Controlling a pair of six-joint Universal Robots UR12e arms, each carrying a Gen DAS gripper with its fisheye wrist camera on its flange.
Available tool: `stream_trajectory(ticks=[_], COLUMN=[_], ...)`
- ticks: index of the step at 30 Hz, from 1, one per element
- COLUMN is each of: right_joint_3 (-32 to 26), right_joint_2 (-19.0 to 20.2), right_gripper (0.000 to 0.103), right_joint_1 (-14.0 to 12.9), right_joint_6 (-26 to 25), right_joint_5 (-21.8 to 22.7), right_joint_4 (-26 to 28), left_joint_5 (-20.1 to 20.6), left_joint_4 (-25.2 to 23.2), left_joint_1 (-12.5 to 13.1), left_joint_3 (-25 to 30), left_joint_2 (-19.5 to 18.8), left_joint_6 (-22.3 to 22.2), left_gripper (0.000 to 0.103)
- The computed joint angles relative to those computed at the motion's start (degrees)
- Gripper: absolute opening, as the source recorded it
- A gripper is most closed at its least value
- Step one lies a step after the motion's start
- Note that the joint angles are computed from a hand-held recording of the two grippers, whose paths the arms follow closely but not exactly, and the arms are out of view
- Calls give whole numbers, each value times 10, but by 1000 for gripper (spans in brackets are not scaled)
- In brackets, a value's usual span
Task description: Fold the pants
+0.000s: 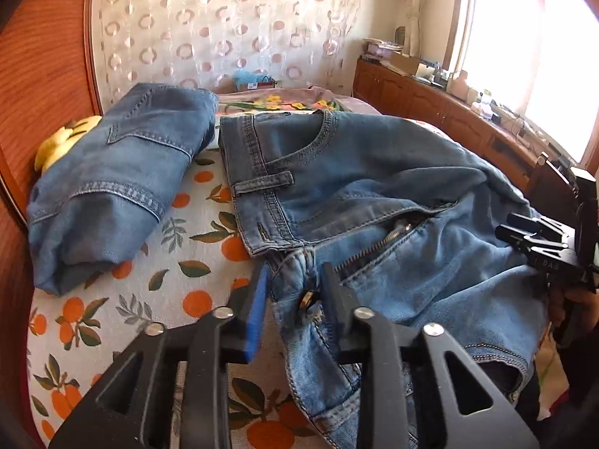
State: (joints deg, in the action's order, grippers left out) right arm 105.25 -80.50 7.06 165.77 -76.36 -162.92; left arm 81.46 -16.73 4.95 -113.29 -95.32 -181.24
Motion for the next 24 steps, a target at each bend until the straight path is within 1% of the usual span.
stream_trajectory(ticks=[1, 2, 4, 6, 7, 8, 10, 11, 15, 16, 17, 21, 24], right_joint_3=[-1, -1, -1, -4, -3, -2, -6, -7, -25, -30, -38, -77, -110], right_joint_2=[0, 1, 0, -2, -3, -5, -11, -14, -17, -16, -13, 8, 31], right_gripper=[60, 60, 60, 60, 60, 60, 60, 60, 60, 60, 60, 60, 61], right_joint_1=[0, 1, 2, 2, 0, -1, -5, -8, -15, -15, -16, -21, -23], right_joint_6=[0, 0, 0, -4, -5, -4, -9, -10, -23, -27, -30, -30, -32], right_joint_5=[-1, -2, -3, 0, 1, 4, 14, 19, 17, 11, 4, -16, -28], right_joint_4=[1, 2, -1, 13, 11, 10, 25, 26, 28, 24, 22, 38, 57], left_joint_5=[-7, -12, -20, -25, -27, -27, -25, -27, -40, -40, -39, -45, -37], left_joint_4=[2, 6, 10, 5, 6, 7, 5, 5, -4, -10, -12, -26, -31], left_joint_1=[2, 4, 7, 9, 10, 10, 10, 11, 12, 10, 9, 4, -1], left_joint_3=[-1, -2, -1, 5, 8, 13, 22, 28, 56, 66, 73, 107, 130], left_joint_2=[1, 2, 4, 4, 3, 1, -4, -6, -27, -34, -40, -66, -85], left_joint_6=[0, 0, 3, 7, 10, 11, 13, 13, 17, 19, 21, 31, 40], left_gripper=[47, 51, 52, 52, 52, 53, 54, 58, 69, 75, 76, 76, 76])
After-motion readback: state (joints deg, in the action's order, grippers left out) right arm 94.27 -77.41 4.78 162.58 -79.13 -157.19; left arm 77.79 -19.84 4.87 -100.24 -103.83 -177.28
